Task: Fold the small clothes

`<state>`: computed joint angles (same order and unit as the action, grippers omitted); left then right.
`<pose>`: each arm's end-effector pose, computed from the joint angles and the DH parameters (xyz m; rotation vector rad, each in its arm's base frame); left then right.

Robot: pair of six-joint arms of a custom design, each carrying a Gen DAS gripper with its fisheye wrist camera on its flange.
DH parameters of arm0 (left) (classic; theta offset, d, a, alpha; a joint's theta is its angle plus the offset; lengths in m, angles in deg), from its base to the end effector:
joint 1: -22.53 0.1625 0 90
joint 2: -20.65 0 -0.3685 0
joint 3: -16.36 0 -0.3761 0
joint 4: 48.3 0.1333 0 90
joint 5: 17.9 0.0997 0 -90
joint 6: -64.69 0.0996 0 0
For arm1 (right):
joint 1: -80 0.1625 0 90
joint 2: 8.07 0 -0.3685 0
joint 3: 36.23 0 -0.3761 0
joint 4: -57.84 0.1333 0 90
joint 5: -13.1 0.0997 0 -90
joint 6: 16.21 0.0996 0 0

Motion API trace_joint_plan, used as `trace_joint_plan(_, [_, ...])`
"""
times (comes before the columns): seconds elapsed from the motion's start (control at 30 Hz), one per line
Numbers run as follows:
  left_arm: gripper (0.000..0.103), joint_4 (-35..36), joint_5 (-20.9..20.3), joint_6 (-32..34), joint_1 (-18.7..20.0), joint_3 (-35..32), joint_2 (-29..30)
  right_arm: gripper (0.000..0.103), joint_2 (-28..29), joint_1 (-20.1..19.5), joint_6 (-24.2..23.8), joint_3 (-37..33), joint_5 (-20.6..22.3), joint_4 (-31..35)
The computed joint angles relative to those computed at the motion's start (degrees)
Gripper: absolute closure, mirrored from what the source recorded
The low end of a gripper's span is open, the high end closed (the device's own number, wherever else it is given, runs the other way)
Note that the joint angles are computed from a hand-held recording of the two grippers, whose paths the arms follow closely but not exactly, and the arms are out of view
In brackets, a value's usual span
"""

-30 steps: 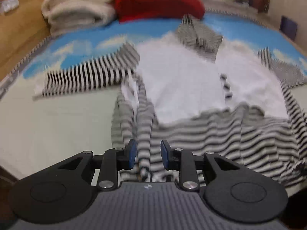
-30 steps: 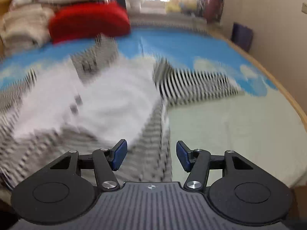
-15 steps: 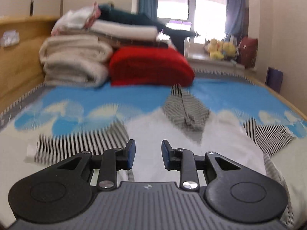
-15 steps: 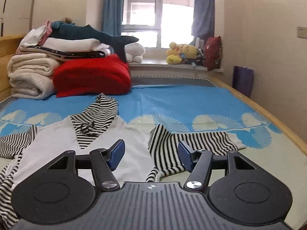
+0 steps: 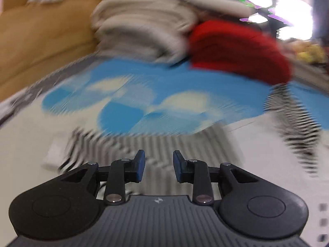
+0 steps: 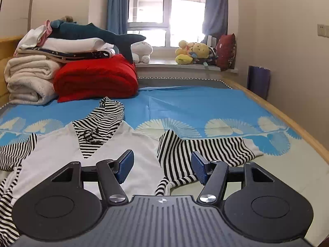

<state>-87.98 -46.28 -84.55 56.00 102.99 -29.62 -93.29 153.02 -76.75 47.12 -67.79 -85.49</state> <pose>-0.2927 -0.4583 0.1207 -0.5083 1.6640 -1.2005 -0.0164 -0.5641 0.5677 0.9936 -2.2144 1.1095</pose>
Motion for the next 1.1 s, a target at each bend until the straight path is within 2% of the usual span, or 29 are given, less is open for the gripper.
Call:
trace_joint_plan(0.17, [0.066, -3.0, -6.3, -7.9, 3.2, 9.5, -8.9, 0.040, 0.9, 0.9, -1.5, -0.3, -1.4, -1.8])
trace_joint_plan(0.3, [0.059, -9.4, -7.2, -10.7, 4.2, 17.5, -16.8, 0.039, 1.3, 1.7, -1.5, -0.1, -2.9, -3.9])
trace_joint_plan(0.43, [0.061, -13.3, -7.4, -11.3, 4.4, 21.7, -21.4, 0.039, 1.8, 2.9, -3.7, 1.1, -4.9, -7.1])
trace_joint_plan(0.47, [0.073, -13.0, -6.9, -11.6, 4.6, 21.8, -21.5, 0.039, 2.0, 3.3, -4.1, 1.7, -5.8, -8.4])
trace_joint_plan(0.5, [0.100, -13.0, -6.6, -11.3, 4.4, 21.8, -21.8, 0.039, 2.2, 3.7, -4.7, 1.8, -6.4, -8.3])
trace_joint_plan(0.57, [0.100, -11.6, -6.6, -13.0, 4.1, 21.7, -22.1, 0.039, 2.6, 4.5, -6.1, 1.8, -6.8, -6.7])
trace_joint_plan(0.67, [0.100, -3.6, -10.3, -18.3, 3.2, 16.6, -18.3, 0.039, 4.1, 6.8, -5.9, 1.7, -8.2, -5.1])
trace_joint_plan(0.73, [0.097, -4.3, -10.8, -19.1, 2.7, 16.4, -18.9, 0.039, 5.7, 8.6, -4.3, 1.3, -8.8, -4.1])
trace_joint_plan(0.77, [0.090, -5.9, -10.9, -18.8, 2.9, 17.0, -19.6, 0.039, 6.6, 9.5, -3.0, 0.7, -9.0, -3.3])
trace_joint_plan(0.8, [0.078, -9.0, -10.7, -17.8, 3.1, 18.6, -21.3, 0.039, 8.0, 10.3, -1.2, -0.1, -9.1, -2.3])
trace_joint_plan(0.83, [0.076, -12.2, -10.3, -17.6, 3.2, 20.6, -23.0, 0.038, 9.2, 11.1, 0.0, -1.0, -9.4, -1.5])
trace_joint_plan(0.87, [0.076, -14.1, -9.9, -18.4, 3.3, 22.1, -24.2, 0.038, 10.3, 11.8, 1.2, -1.5, -9.8, -1.0])
trace_joint_plan(0.9, [0.092, -15.3, -9.7, -19.2, 3.3, 23.2, -25.0, 0.038, 11.8, 12.5, 2.2, -2.4, -10.6, -0.5])
trace_joint_plan(0.93, [0.099, -15.4, -9.5, -19.5, 3.3, 23.4, -25.1, 0.038, 13.2, 13.2, 2.8, -3.3, -11.5, -0.1])
trace_joint_plan(0.97, [0.099, -13.7, -9.6, -19.8, 3.4, 22.3, -24.2, 0.038, 14.6, 13.8, 3.0, -4.1, -12.9, 0.3])
trace_joint_plan(1.03, [0.100, -4.8, -10.3, -21.4, 3.4, 15.7, -18.8, 0.036, 17.1, 14.6, 1.9, -5.5, -16.0, 1.0])
trace_joint_plan(1.1, [0.100, 5.2, -8.6, -22.6, 2.6, 7.8, -12.9, 0.036, 18.4, 14.2, 0.6, -5.6, -17.5, 0.1])
